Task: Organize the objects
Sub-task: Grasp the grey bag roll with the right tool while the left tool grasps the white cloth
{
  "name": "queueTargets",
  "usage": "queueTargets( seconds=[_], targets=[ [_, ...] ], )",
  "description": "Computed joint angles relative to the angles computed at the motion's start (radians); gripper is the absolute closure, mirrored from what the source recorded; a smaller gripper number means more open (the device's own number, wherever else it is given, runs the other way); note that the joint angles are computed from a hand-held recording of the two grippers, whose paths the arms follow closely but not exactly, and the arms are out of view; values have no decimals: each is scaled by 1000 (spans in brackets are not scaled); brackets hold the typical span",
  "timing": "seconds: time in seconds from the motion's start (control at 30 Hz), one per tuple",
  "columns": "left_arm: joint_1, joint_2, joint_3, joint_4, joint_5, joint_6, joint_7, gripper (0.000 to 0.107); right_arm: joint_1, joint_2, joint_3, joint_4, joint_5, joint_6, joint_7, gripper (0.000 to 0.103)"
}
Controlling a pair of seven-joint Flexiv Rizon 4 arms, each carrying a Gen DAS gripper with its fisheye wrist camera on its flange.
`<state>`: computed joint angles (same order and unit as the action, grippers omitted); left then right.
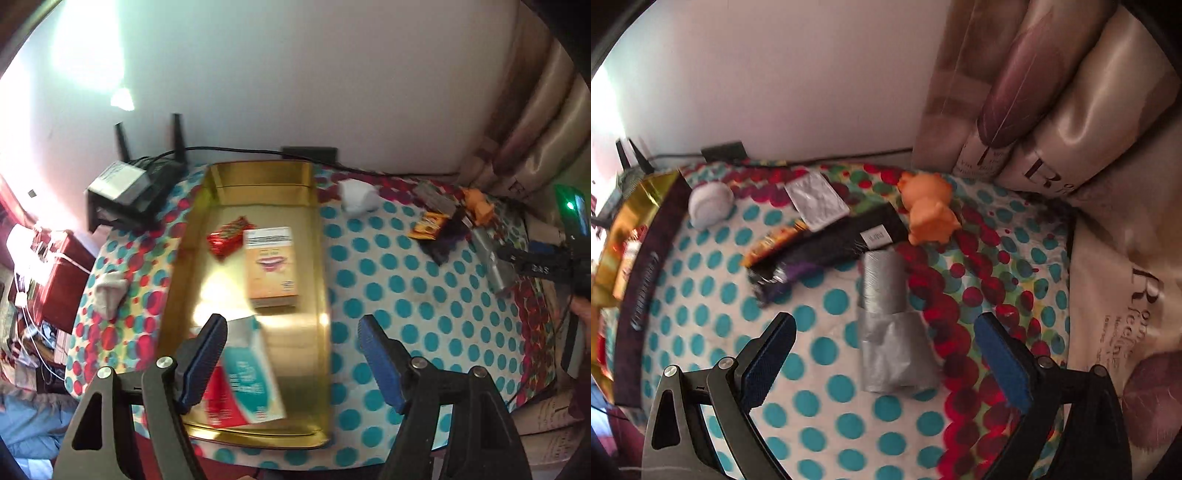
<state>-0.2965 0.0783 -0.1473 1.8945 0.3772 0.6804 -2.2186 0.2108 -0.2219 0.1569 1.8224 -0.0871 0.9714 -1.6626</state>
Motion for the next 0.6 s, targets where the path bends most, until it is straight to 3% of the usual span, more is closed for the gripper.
queueTargets(
  seconds=[0.17, 0.4, 0.6],
  targets=[
    [-22, -64, -19, -65, 5, -30, -33, 25, -4, -45, 4, -14, 13, 12, -36, 9],
    [-51, -116, 4, -109, -39, -13, -49, 20, 7, -96, -2, -34, -19, -24, -40, 31],
    [-65, -146, 18, -140, -34, -27, -73, 19, 2, -113, 4, -41, -7, -53, -43, 39]
  ],
)
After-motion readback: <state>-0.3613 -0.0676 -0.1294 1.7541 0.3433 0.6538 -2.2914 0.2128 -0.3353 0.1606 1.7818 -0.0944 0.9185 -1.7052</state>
